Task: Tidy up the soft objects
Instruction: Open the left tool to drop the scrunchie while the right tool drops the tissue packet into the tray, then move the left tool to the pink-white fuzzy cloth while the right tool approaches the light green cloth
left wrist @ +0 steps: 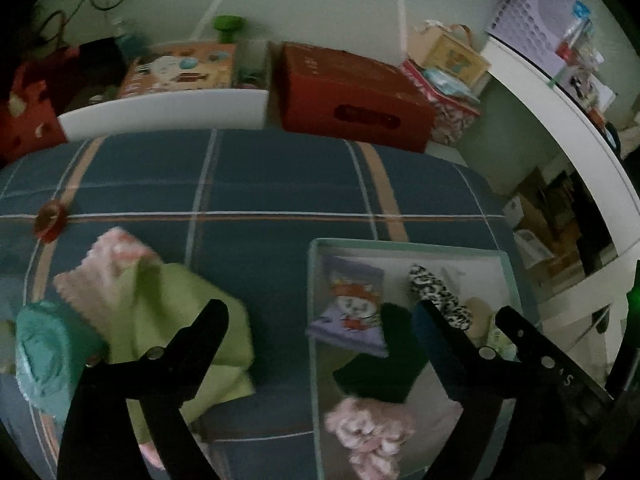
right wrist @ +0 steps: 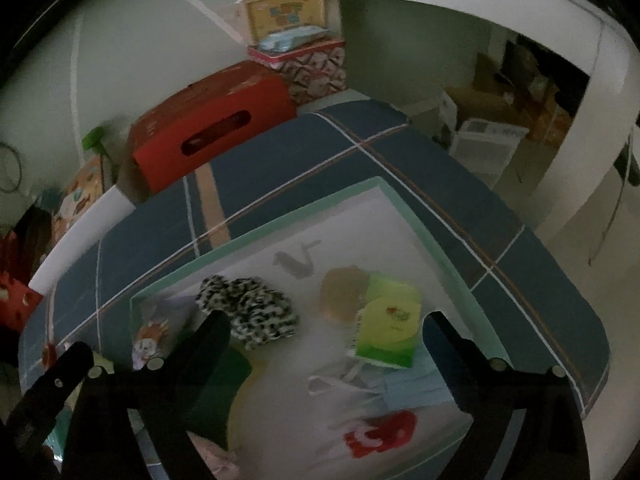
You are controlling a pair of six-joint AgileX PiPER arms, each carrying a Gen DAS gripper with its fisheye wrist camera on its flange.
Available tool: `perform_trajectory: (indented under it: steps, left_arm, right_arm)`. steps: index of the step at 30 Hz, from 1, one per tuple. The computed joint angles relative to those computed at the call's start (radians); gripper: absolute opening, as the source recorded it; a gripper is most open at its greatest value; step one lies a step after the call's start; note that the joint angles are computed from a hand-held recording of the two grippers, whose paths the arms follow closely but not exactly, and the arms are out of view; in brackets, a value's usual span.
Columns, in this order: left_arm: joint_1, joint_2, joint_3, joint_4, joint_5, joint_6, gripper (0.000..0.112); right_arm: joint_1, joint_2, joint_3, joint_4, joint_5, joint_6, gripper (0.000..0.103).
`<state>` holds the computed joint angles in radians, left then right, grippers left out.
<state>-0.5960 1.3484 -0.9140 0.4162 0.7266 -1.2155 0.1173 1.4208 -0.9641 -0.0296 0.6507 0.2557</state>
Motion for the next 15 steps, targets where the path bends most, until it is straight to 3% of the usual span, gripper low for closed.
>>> perform_trajectory:
  steps: [15]
  left_arm:
    - [0.06, -0.416, 0.235, 0.051, 0.221, -0.065, 0.095]
  right_arm:
    - [0.403, -0.066, 0.013, -0.246, 0.031, 0.268, 0.099]
